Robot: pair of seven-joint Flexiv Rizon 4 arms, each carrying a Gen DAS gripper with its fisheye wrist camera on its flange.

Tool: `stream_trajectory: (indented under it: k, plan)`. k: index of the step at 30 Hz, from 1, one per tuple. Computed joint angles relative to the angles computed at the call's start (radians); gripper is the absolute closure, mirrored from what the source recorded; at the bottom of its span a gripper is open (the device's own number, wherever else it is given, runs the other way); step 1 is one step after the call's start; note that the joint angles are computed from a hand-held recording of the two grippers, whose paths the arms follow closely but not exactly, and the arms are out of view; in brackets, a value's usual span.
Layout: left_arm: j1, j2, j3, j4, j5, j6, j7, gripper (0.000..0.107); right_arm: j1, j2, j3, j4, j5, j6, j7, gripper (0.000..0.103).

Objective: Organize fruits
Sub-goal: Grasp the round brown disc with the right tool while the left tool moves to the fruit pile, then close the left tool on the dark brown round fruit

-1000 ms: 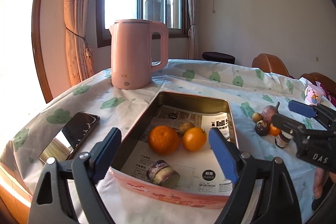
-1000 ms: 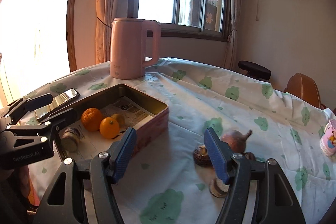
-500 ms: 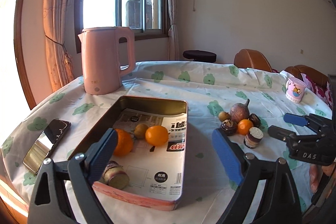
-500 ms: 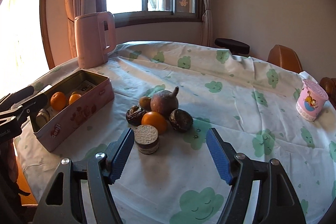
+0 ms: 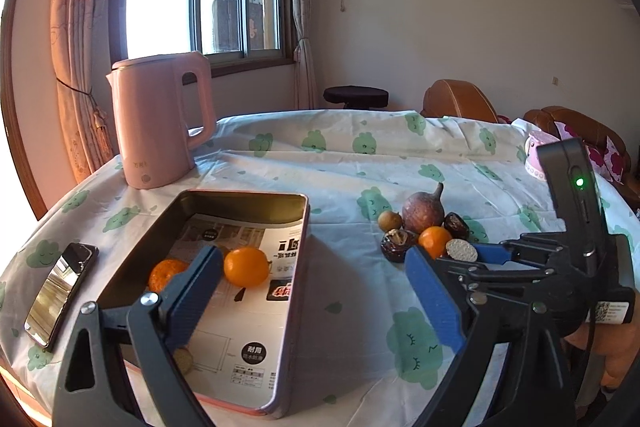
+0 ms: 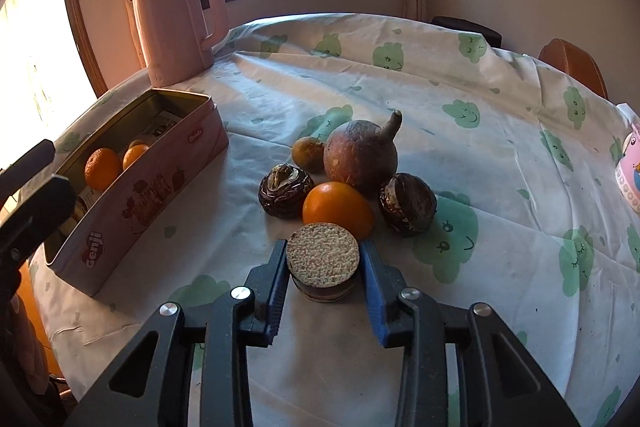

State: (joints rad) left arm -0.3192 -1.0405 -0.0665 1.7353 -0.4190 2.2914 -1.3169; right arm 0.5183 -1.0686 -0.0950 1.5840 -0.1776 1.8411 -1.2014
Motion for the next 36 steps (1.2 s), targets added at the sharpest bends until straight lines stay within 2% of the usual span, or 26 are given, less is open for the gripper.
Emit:
stream_trajectory:
  k: [5,7,11,15,18,21,23,28,29,31,32,34,36]
  plan:
    - [-0.054,-0.028,0.033,-0.079,-0.062,-0.094,0.074,0.016,0.102,0.003,-0.138,0.049,0.138,0.101,0.002,0.067]
    - [-0.088,-0.042,0.060,-0.119,-0.101,-0.143,0.111,0.022,0.147,-0.005,-0.208,0.049,0.206,0.098,0.005,0.067]
    - [-0.161,-0.077,0.131,-0.210,-0.197,-0.263,0.176,0.029,0.176,-0.026,-0.277,0.032,0.264,0.078,0.013,0.067]
    - [-0.267,-0.136,0.286,-0.315,-0.309,-0.412,0.191,0.035,0.139,-0.032,-0.243,0.012,0.244,0.068,0.012,0.067]
    - [-0.329,-0.185,0.414,-0.380,-0.347,-0.529,0.142,0.038,0.117,-0.028,-0.216,0.016,0.236,0.095,0.006,0.067]
    - [-0.320,-0.197,0.428,-0.420,-0.311,-0.601,0.118,0.038,0.103,-0.024,-0.196,0.016,0.228,0.099,-0.004,0.067]
    - [-0.336,-0.213,0.471,-0.442,-0.300,-0.628,0.080,0.038,0.099,-0.024,-0.190,0.015,0.228,0.100,-0.007,0.066]
    - [-0.299,-0.203,0.416,-0.468,-0.229,-0.667,0.057,0.040,0.092,-0.022,-0.180,0.014,0.231,0.104,-0.011,0.066]
    - [-0.296,-0.206,0.421,-0.480,-0.217,-0.698,0.049,0.041,0.088,-0.022,-0.176,0.014,0.233,0.108,-0.011,0.066]
    - [-0.272,-0.204,0.400,-0.502,-0.197,-0.751,0.038,0.053,0.084,-0.021,-0.172,0.013,0.236,0.107,-0.009,0.066]
    - [-0.259,-0.203,0.385,-0.510,-0.187,-0.770,0.034,0.056,0.083,-0.020,-0.170,0.012,0.235,0.103,-0.008,0.066]
    - [-0.223,-0.192,0.329,-0.509,-0.164,-0.770,0.045,0.066,0.089,-0.021,-0.178,0.011,0.236,0.093,-0.006,0.066]
    - [-0.215,-0.189,0.319,-0.508,-0.138,-0.767,0.031,0.068,0.100,-0.023,-0.190,0.012,0.240,0.096,-0.006,0.066]
